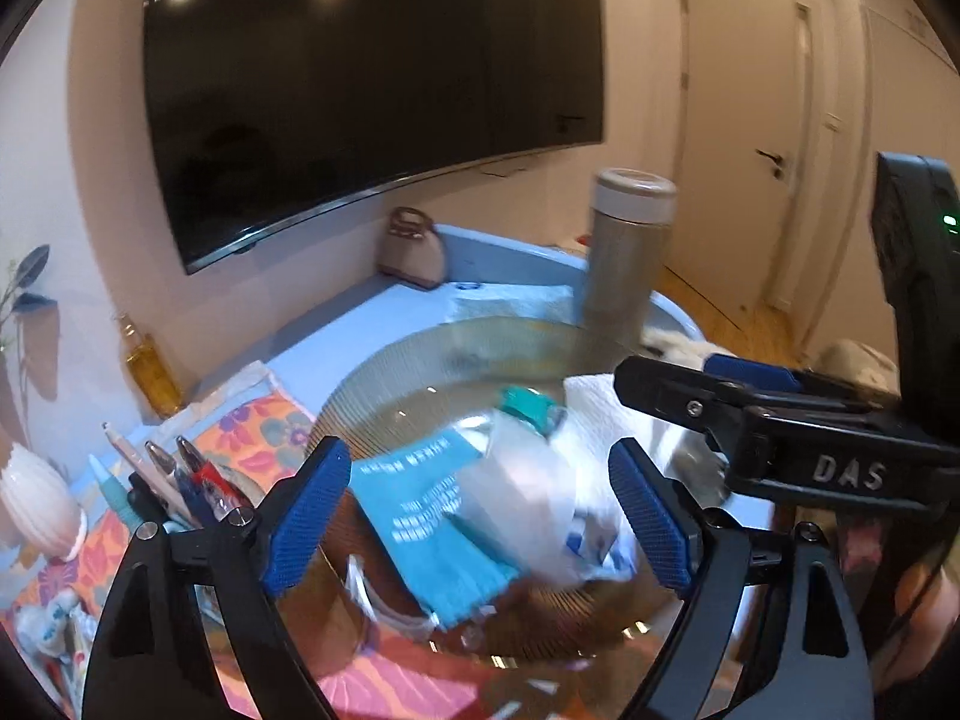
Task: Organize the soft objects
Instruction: 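Move both open tools back over the tablecloth, then grasp the blue cloth with the left tool while the right grasps the light blue round dish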
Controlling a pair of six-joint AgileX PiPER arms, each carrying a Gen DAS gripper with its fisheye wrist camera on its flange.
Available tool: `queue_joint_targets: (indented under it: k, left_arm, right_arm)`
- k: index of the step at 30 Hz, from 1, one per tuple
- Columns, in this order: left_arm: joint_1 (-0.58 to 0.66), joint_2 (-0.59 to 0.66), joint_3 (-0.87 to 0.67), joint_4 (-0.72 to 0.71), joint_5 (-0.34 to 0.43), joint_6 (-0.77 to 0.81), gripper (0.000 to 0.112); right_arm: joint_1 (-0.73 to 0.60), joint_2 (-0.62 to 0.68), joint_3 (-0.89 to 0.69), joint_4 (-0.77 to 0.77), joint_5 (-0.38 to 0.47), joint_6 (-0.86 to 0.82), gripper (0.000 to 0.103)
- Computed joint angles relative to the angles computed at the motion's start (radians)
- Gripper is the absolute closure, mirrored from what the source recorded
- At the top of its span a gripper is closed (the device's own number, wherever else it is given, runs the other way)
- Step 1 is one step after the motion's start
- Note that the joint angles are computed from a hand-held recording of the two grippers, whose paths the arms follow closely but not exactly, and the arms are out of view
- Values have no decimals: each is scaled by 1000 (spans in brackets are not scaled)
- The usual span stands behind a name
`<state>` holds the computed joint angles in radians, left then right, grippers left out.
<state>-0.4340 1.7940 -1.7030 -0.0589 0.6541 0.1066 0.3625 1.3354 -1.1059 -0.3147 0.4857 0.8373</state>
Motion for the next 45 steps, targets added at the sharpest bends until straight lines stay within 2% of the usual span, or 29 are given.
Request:
queue_joint_targets:
  k: [7,9,11,13,16,17,19,21,25,27,29,32,37,39,41,45]
  left_arm:
    - [-5,-275,265,-18,-65,59,25]
    - [15,-361,338,-55,-71,97,25]
    - [55,-452,408,-150,-63,198,25]
    - [73,-558,490,-87,-67,163,25]
    - [80,-696,608,168,-56,-25,25]
    - [117,-735,646,192,-39,-35,25]
    - [232,-781,699,140,-19,39,25]
    - [404,-806,741,19,-11,176,25]
    - [788,-792,788,-279,13,458,25]
    - [959,-761,835,-384,-27,584,25]
    - [1062,-716,878,-443,-83,690,25]
    - [1131,-607,899,-438,-170,717,25]
    - [1203,-458,886,-497,-185,755,25]
    - [1205,-444,906,-511,-224,759,25]
    - [1181,-432,899,-437,-246,662,25]
    - [1182,-406,881,-410,-221,615,25]
  right_arm:
    - [131,-187,148,-131,61,133,16]
    - [214,-225,176,-172,97,169,16]
    - [325,-227,173,-247,164,227,16]
    - [460,-210,149,-343,262,314,16]
    - [649,-189,123,-447,356,415,14]
    - [705,-178,118,-478,377,447,8]
    - [808,-125,81,-532,414,494,0]
    - [875,-56,35,-553,419,500,0]
    - [965,123,-100,-532,406,443,0]
    - [994,241,-202,-494,409,384,0]
    - [1006,349,-304,-444,399,318,0]
    - [1015,489,-451,-402,397,236,0]
    - [996,730,-770,-336,475,41,0]
    - [987,776,-840,-320,483,-4,0]
    - [968,819,-902,-307,468,-47,0]
    - [920,895,-1003,-276,426,-94,0]
